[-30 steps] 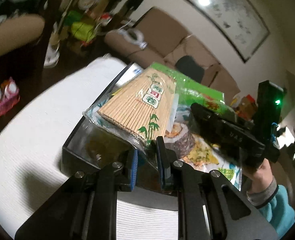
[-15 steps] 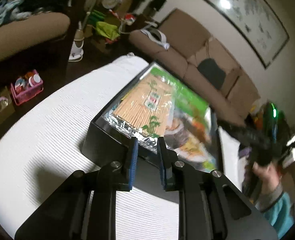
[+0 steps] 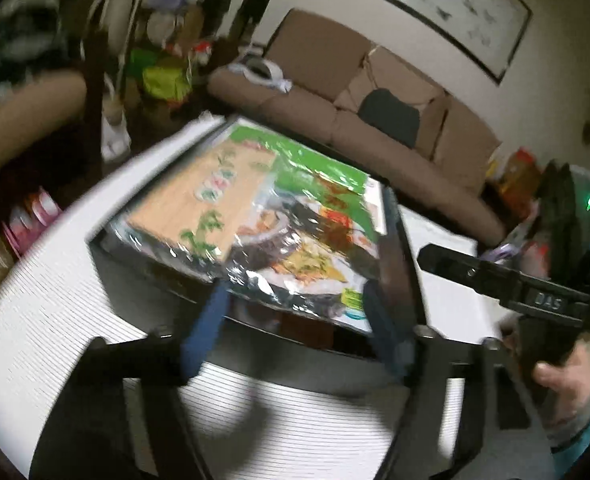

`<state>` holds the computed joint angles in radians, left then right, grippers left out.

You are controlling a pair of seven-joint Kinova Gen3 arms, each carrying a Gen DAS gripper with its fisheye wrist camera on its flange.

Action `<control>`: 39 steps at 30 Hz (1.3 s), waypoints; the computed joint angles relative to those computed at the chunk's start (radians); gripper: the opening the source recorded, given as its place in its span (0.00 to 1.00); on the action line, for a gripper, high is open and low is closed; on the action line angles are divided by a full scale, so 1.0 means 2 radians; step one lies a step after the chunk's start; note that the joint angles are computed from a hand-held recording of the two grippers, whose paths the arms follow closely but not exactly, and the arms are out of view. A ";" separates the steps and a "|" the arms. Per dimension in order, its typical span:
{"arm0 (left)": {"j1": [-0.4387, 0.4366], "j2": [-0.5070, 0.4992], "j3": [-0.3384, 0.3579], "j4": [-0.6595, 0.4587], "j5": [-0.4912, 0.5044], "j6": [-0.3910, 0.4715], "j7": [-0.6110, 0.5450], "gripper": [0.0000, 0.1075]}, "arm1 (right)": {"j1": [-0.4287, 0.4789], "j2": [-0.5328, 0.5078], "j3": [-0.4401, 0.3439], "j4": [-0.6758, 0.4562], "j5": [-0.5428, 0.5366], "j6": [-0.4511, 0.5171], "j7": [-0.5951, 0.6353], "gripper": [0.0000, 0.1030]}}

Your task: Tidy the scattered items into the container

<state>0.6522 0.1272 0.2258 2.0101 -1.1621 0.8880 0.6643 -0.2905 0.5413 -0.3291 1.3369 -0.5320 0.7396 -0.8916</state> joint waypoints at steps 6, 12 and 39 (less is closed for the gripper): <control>0.031 0.025 0.007 -0.040 0.014 0.070 -0.055 0.96 | -0.027 -0.031 0.025 0.056 0.035 -0.055 -0.037 1.00; 0.043 0.031 0.006 -0.079 0.060 0.094 -0.112 0.96 | -0.006 -0.074 0.012 0.113 0.045 -0.077 -0.036 1.00; 0.220 0.228 -0.055 -0.396 0.139 0.247 -0.286 0.96 | 0.127 -0.237 0.139 0.364 -0.169 -0.105 0.193 1.00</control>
